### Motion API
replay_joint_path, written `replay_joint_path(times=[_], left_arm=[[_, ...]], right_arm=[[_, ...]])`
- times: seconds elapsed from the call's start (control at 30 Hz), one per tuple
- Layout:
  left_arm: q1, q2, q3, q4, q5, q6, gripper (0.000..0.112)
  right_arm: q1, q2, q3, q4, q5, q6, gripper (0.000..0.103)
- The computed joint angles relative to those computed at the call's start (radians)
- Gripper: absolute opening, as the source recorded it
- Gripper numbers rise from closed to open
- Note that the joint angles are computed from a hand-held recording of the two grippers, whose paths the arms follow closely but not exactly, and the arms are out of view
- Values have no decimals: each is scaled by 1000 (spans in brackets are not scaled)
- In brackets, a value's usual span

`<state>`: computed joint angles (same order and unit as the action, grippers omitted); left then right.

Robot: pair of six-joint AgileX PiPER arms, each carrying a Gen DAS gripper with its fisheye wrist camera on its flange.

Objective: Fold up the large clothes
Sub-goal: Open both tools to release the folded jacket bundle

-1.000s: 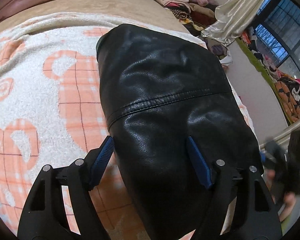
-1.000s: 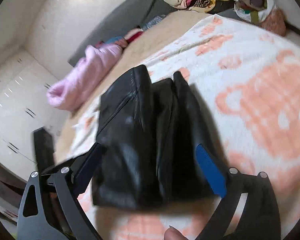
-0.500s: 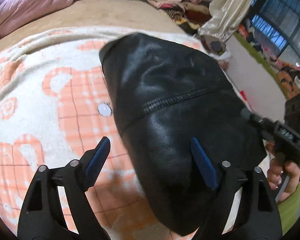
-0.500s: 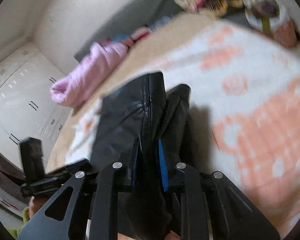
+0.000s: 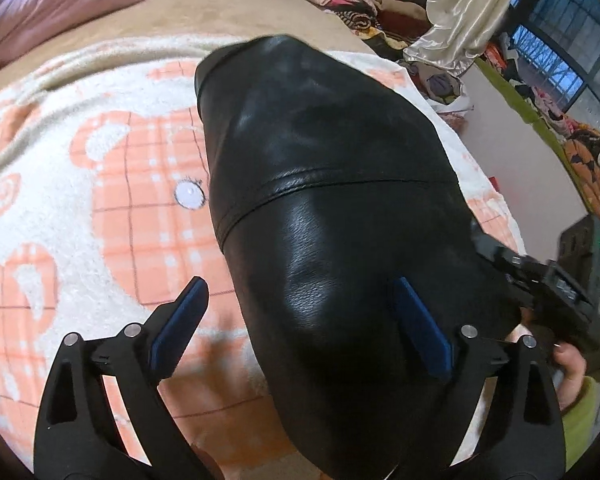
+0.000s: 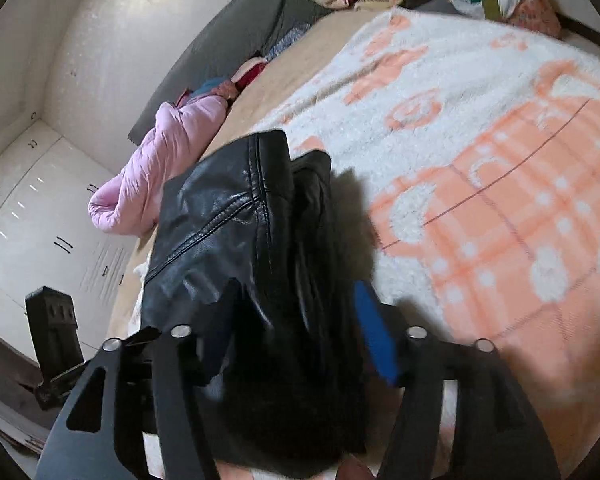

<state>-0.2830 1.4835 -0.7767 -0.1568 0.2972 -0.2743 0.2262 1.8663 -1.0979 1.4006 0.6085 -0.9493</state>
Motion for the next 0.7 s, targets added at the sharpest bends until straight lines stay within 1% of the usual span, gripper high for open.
replay_joint_path(times=[0.03, 0.1, 0.17, 0.37, 0.4, 0.43, 0.47, 0.5, 0.53, 0.57, 0.6, 0.7], left_arm=[[-12, -3, -5, 54, 6, -49, 87], [-30, -7, -8, 108, 14, -98, 87], [-39, -16, 1, 127, 13, -116, 87], [-56, -23, 6, 153, 12, -147, 87], [-47, -28, 16, 131, 6, -120, 87], [-47, -30, 18, 125, 4, -115, 87], [-47, -29, 19, 113, 3, -104, 87], [-50, -28, 22, 110, 0, -103, 87], [-54, -25, 20, 112, 0, -106, 87], [-56, -23, 21, 117, -1, -111, 87], [-57, -22, 22, 112, -2, -109, 87], [-50, -25, 30, 81, -2, -74, 87]], right_arm=[[-6, -22, 20, 14, 5, -20, 62], [-26, -63, 77, 81, 25, -81, 62], [-49, -83, 115, 129, 50, -118, 62], [-98, -124, 209, 177, 113, -148, 61], [-103, -126, 218, 179, 122, -148, 57], [-102, -124, 217, 167, 124, -135, 48], [-97, -116, 213, 152, 127, -120, 44], [-96, -110, 211, 145, 133, -113, 34], [-92, -104, 207, 132, 134, -100, 33], [-82, -104, 202, 108, 116, -76, 33], [-73, -98, 195, 90, 108, -60, 30], [-57, -89, 190, 87, 120, -66, 24]])
